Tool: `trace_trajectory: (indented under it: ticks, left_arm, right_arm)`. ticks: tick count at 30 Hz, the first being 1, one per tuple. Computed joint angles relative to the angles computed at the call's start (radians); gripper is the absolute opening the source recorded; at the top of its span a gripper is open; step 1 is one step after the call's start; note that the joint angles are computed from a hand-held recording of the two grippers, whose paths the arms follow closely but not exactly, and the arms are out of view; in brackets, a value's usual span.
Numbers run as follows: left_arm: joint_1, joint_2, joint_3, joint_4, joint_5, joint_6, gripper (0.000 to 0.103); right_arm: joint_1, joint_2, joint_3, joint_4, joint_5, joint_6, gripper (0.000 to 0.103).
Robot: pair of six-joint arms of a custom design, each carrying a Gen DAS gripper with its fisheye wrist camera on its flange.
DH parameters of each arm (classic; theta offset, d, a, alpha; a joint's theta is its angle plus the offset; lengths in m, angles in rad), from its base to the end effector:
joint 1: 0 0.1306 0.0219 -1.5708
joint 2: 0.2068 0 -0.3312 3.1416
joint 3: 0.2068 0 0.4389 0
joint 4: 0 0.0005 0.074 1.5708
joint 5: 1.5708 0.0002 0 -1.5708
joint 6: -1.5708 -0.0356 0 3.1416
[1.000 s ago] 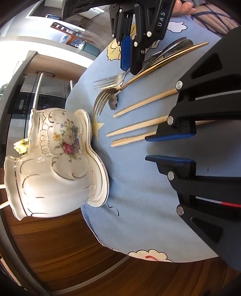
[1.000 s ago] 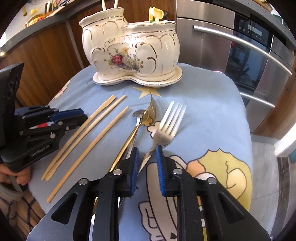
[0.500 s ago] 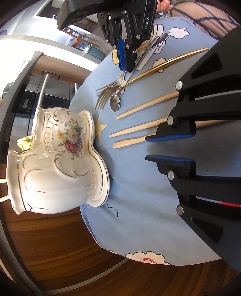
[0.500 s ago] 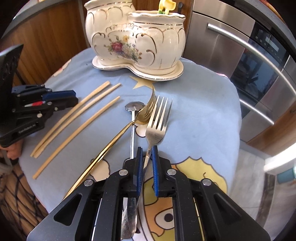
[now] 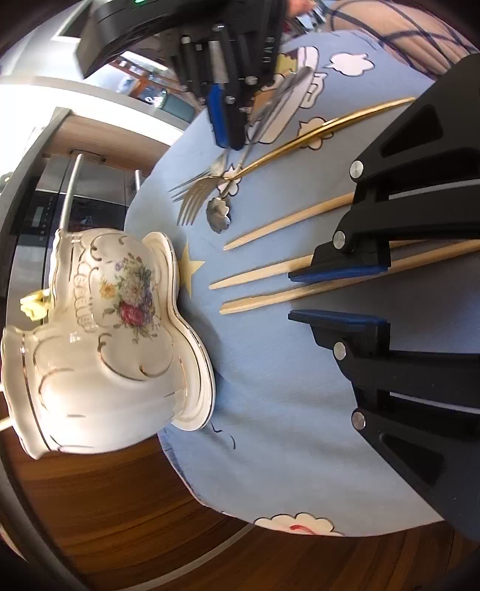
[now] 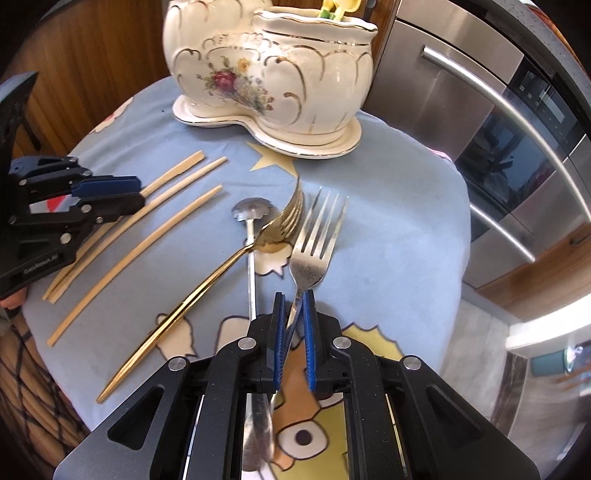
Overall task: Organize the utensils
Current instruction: 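Grasp a wooden chopstick with the left tool while the right tool grasps a silver fork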
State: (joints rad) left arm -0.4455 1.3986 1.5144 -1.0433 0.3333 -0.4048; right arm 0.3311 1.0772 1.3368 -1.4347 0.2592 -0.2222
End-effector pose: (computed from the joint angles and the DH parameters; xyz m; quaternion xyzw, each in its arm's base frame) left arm 0.4764 -0.2410 0.4261 0.4337 0.8307 -0.1637 0.3085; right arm 0.3757 0.1190 0.4608 -0.0275 0.9722 -0.0687 0.2221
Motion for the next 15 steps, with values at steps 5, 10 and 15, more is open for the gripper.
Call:
trace_trajectory:
  ticks: [5, 10, 15]
  left_arm:
    - [0.0, 0.001, 0.003, -0.001, -0.011, -0.012, 0.013]
    - [0.008, 0.002, 0.006, -0.008, -0.018, -0.033, 0.013]
    - [0.024, 0.023, 0.044, -0.069, -0.006, -0.072, 0.013]
  right_arm:
    - [-0.044, 0.027, 0.027, -0.006, -0.03, -0.005, 0.007]
    - [-0.085, 0.064, 0.072, -0.067, -0.121, -0.001, 0.008]
    - [-0.116, 0.094, 0.11, -0.127, -0.188, 0.012, 0.01]
